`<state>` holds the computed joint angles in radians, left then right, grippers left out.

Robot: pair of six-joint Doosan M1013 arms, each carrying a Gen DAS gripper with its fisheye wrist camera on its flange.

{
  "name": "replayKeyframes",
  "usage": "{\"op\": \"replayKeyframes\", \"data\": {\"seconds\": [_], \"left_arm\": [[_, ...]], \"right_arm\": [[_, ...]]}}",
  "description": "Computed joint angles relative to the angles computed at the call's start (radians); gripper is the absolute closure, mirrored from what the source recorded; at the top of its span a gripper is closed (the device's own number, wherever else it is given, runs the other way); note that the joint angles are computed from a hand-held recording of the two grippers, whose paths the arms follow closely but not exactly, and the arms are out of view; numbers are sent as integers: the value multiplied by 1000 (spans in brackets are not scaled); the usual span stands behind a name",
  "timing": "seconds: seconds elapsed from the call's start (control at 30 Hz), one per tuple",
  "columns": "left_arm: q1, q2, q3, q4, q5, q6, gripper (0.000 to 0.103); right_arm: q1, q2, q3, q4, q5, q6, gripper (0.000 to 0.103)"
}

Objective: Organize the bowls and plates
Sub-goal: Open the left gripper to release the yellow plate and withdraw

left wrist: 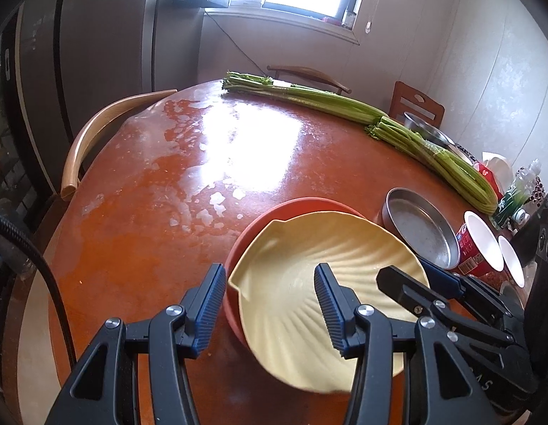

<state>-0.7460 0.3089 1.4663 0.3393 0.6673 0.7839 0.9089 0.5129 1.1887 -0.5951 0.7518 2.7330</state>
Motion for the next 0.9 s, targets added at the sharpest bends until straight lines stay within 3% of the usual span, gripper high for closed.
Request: {"op": "replayKeyframes", "data": {"seconds": [0.2,0.4,0.9], "left_arm": [[-9,-19,32,58,0,-36,51],[1,2,17,7,19,3,51],[2,19,-4,8,40,10,51]], "right_arm": [[34,-24,45,-131,26,97,53],[36,-4,24,-87,34,44,53],[28,13,-6,-16,36,-9,51]]}}
